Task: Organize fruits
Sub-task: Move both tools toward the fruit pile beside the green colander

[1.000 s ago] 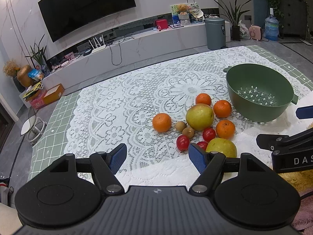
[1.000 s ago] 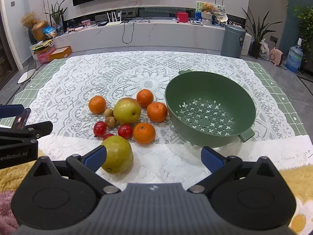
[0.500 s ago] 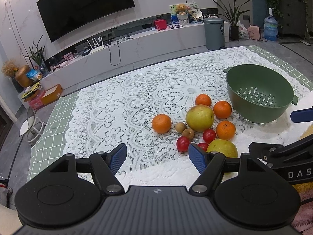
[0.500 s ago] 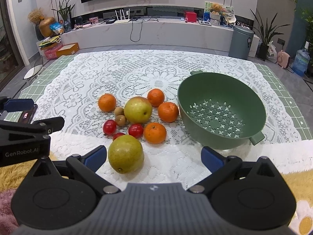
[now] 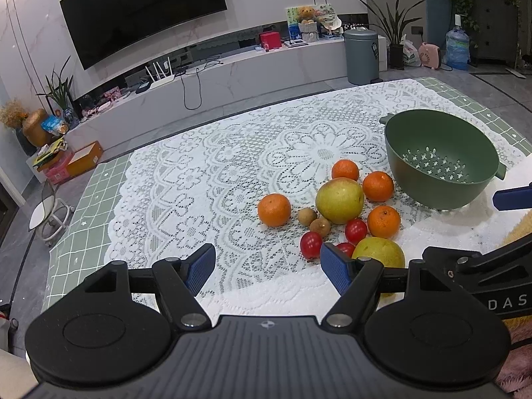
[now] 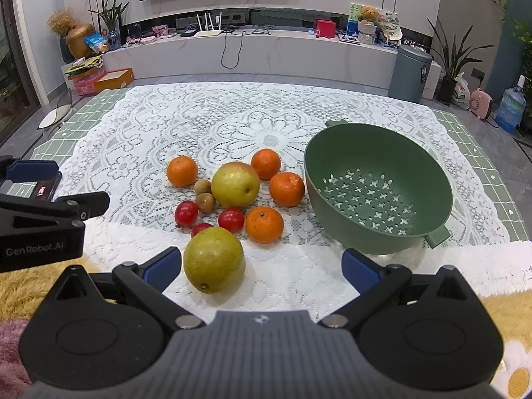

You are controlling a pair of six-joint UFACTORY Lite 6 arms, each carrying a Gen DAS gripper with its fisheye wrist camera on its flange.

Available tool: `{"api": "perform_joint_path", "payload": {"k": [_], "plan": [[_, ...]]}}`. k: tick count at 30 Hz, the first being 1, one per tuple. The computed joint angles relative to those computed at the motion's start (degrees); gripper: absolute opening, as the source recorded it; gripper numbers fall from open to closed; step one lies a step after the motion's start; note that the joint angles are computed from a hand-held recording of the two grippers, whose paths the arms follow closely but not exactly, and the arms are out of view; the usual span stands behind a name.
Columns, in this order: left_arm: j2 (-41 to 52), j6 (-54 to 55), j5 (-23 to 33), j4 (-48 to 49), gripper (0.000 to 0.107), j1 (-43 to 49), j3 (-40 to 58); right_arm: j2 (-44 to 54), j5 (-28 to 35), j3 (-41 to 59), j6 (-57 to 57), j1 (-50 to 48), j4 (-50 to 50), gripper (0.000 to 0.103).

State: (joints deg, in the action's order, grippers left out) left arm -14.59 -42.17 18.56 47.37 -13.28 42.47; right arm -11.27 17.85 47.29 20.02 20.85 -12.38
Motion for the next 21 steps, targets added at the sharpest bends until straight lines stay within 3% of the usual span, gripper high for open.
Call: {"api": "perform_joint_path", "payload": {"k": [13, 21], "plan": [[0.6, 1.2, 0.6, -0.9, 0.085, -0.1, 0.5, 0.1, -1.3, -0.7, -7.7, -1.2, 8.5, 0.098], [0.7, 1.1, 0.7, -0.9, 0.085, -0.1, 0.5, 0.4, -2.0, -1.0, -10.4, -1.0, 10.7, 0.091]]}}
